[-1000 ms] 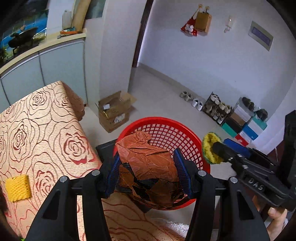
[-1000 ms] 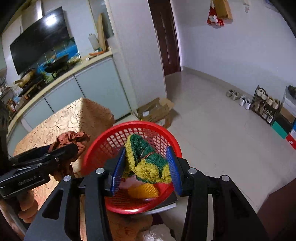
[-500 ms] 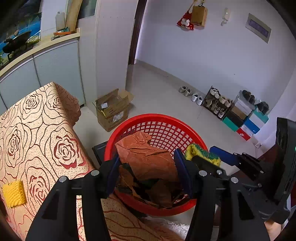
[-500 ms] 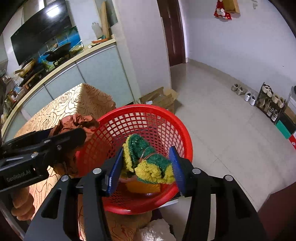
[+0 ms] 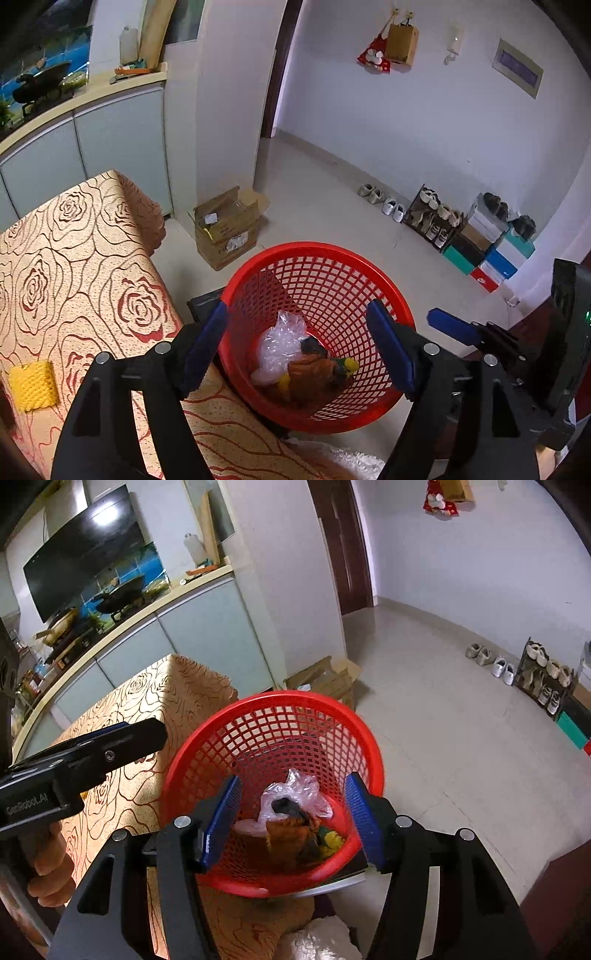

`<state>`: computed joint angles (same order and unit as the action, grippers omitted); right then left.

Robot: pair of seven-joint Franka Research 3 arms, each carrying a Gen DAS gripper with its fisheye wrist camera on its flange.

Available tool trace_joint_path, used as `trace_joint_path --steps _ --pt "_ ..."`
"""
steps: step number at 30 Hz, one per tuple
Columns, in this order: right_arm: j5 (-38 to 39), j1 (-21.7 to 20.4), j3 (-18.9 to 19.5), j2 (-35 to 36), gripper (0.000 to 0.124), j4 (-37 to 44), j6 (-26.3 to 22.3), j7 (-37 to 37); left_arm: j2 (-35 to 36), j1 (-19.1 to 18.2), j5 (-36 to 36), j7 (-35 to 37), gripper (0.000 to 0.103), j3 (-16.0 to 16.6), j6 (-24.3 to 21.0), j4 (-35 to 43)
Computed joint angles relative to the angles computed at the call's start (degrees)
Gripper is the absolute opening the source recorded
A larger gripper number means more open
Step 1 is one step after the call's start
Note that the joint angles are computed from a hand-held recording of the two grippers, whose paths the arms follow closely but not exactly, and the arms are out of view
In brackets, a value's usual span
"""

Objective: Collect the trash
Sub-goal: 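Open the left tool to drop the brown bag while the right tool releases the green sponge, then move both tools back over the trash on the table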

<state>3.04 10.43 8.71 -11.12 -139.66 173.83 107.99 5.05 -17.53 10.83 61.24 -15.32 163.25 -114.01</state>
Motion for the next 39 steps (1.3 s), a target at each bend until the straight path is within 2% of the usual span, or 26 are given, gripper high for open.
trace_joint_path --steps 4,11,15,17,19,20,24,26,28,31,33,39 --pt "-2.1 -1.69 1.68 -1.29 0.057 -1.06 0.66 1.98 -1.44 -0.13 2.06 -1.8 0.075 0.45 0.37 -1.44" --pt "-12.41 -8.88 9.07 -3.17 0.057 -1.64 1.47 10.39 -5.74 0.67 6.94 -7.31 0.075 1.14 2.2 -5.78" --pt "-19.74 -15.13 15.0 -4.68 0.057 -1.89 2.87 17.03 -9.73 2.68 16.97 -16.39 0.077 0.74 2.68 -8.98" --pt "-22.83 -18.81 18.53 -5.76 0.066 -2.15 4.2 20.41 -11.59 4.36 23.46 -22.16 0.08 -0.3 1.96 -9.98" --pt "-25.25 -24.08 23.41 -7.08 0.069 -2.34 6.07 23.88 -13.68 6.15 29.89 -28.04 0.082 -1.51 1.21 -11.1" --pt "-25.31 -25.05 24.51 -7.41 0.069 -2.42 6.73 24.05 -14.95 7.02 32.82 -30.82 0.083 -2.12 0.84 -11.82" --pt "-23.43 -26.67 27.44 -8.25 0.071 -2.56 8.33 22.44 -19.13 9.57 39.72 -38.25 0.087 -3.65 1.39 -14.68" --pt "-22.44 -27.8 29.18 -8.98 0.08 -2.86 9.21 21.72 -21.55 11.39 43.44 -42.68 0.088 -4.94 1.58 -16.23" --pt "-21.32 -28.8 30.8 -9.77 0.081 -3.29 10.65 21.03 -24.68 13.65 47.59 -47.95 0.092 -6.39 1.52 -18.08" --pt "-19.27 -27.11 30.33 -9.58 0.085 -3.44 12.1 18.79 -28.84 15.93 51.65 -53.47 0.095 -7.75 1.1 -20.65" --pt "-17.7 -27.95 31.89 -10.38 0.092 -3.75 13.05 18.33 -32.1 16.53 52.28 -55.45 0.096 -7.96 -0.22 -22.75" --pt "-13.88 -25.27 32.41 -10.97 0.093 -3.54 13.31 14.41 -41.83 16.71 47.8 -56.08 0.096 -6.53 -4.82 -29.98"
